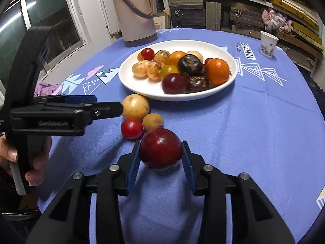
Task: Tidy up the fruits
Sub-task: 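Grasp the large pale yellow fruit with the left tool while the right tool grasps a dark red plum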
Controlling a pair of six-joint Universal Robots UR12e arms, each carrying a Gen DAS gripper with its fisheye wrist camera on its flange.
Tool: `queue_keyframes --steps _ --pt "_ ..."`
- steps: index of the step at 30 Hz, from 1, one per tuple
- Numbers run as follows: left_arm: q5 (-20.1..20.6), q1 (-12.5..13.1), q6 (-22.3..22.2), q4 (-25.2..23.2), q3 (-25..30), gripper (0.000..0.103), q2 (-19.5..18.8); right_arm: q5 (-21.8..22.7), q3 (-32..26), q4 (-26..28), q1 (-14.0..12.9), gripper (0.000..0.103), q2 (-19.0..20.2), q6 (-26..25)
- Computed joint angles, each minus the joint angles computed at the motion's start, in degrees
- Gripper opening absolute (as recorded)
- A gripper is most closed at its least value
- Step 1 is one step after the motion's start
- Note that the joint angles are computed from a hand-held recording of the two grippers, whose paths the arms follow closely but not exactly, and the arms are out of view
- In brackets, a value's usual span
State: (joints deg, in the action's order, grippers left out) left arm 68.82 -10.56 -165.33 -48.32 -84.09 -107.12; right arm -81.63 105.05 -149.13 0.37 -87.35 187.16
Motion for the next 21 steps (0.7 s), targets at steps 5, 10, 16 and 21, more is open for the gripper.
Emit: queue_keyframes --steps 5,10,16,21 --pt "3.1 -1.6 -1.9 0.2 1.5 0.086 -1.7 1.3 1.0 -0.7 -0.9 0.039 -0.3 1.3" --pt "2.5 -1.5 -1.6 -1.0 2.1 0.071 -2.7 2.4 1.6 -1.5 -1.3 0.039 -0.5 1.3" --pt "1.2 -1.9 1.8 -0.9 2.1 0.047 -2.7 2.9 1.6 -1.4 -1.3 0.040 -0.4 1.4" --pt "-0.2 -1.6 1.1 -0.7 2.0 0.048 -2.9 2.7 1.3 -1.1 -1.0 0.040 -0.2 1.5"
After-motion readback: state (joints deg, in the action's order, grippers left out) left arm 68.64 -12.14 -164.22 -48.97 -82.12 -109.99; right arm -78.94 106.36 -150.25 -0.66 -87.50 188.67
